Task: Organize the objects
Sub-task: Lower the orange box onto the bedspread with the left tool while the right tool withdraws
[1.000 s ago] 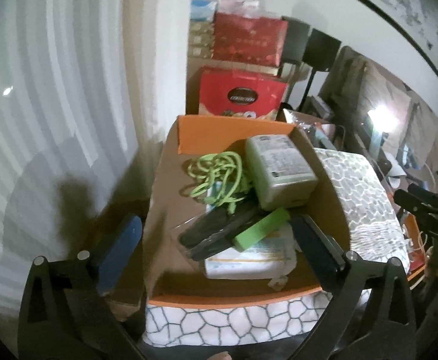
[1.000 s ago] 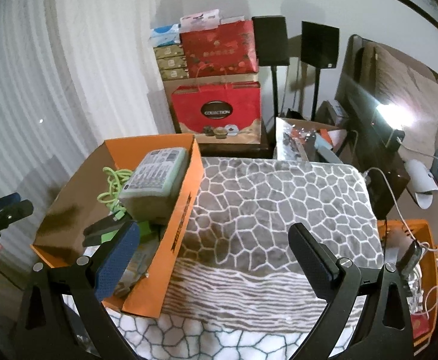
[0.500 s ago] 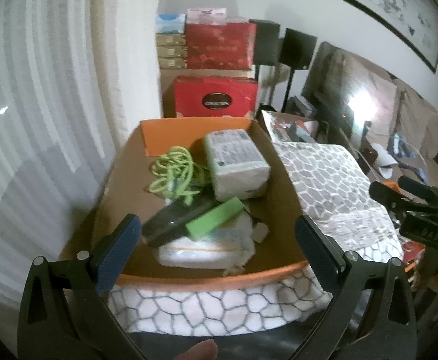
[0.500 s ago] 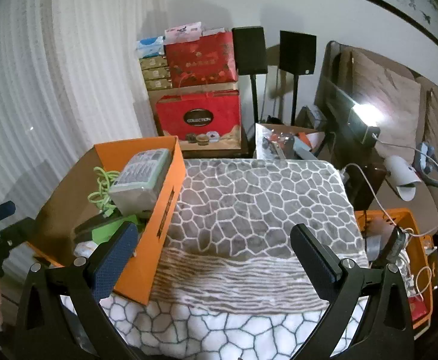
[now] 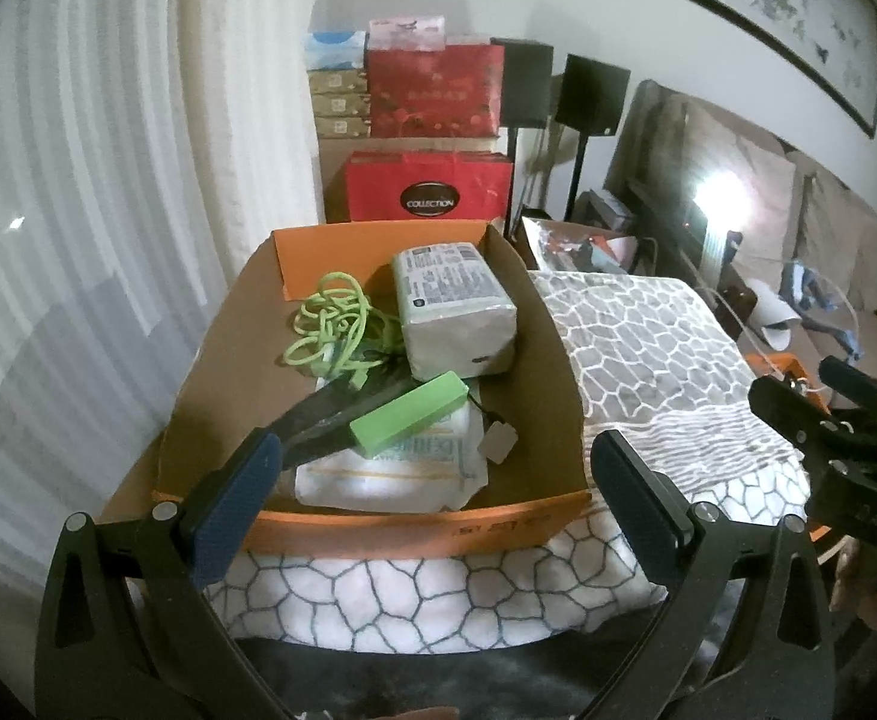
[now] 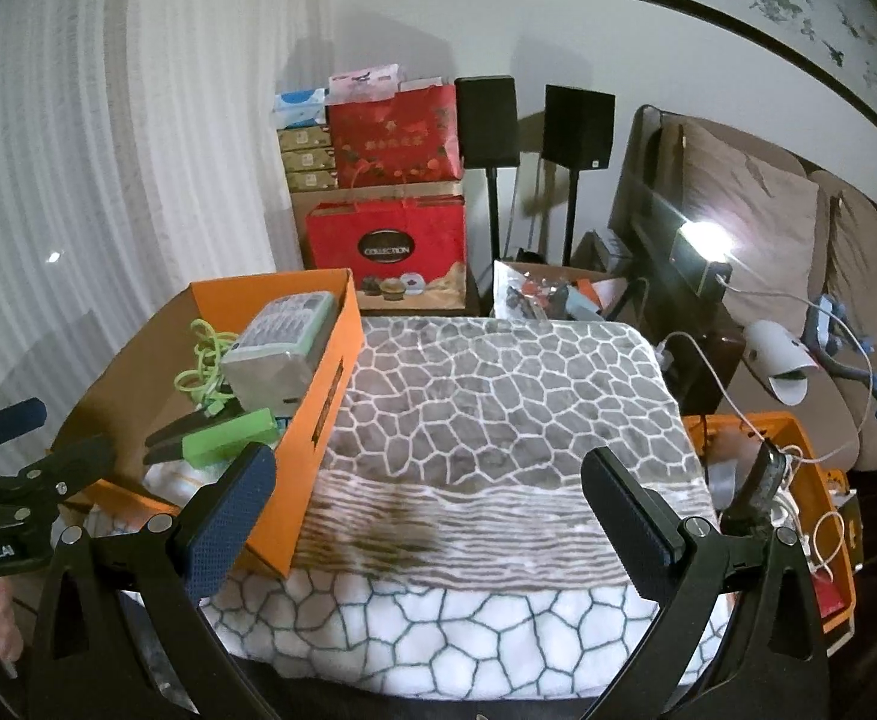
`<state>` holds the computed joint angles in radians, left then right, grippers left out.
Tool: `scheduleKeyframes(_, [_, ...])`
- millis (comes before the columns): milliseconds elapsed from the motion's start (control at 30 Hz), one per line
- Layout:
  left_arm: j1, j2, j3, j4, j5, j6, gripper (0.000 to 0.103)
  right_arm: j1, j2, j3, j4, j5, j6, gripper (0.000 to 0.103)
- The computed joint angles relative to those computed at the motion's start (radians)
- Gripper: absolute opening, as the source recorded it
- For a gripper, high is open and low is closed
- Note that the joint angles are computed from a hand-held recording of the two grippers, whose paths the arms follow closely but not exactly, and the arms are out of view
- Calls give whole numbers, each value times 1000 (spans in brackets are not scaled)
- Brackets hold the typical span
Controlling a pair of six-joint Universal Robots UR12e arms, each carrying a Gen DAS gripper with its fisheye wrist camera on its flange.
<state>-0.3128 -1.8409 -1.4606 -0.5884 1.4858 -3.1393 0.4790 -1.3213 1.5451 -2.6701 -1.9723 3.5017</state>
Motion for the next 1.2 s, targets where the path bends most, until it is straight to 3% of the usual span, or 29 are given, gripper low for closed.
scheduleKeyframes(133, [3, 6, -11, 7, -22, -12, 103, 2, -5, 10, 3, 9, 5, 103])
scheduleKeyframes(400, [-7, 9, -20, 19, 12, -8, 103, 7, -8, 18, -6, -2, 3, 103])
scheduleKeyframes(1200, [-9, 9, -23, 19, 32, -18, 103, 10, -12, 25, -5, 2, 16, 103])
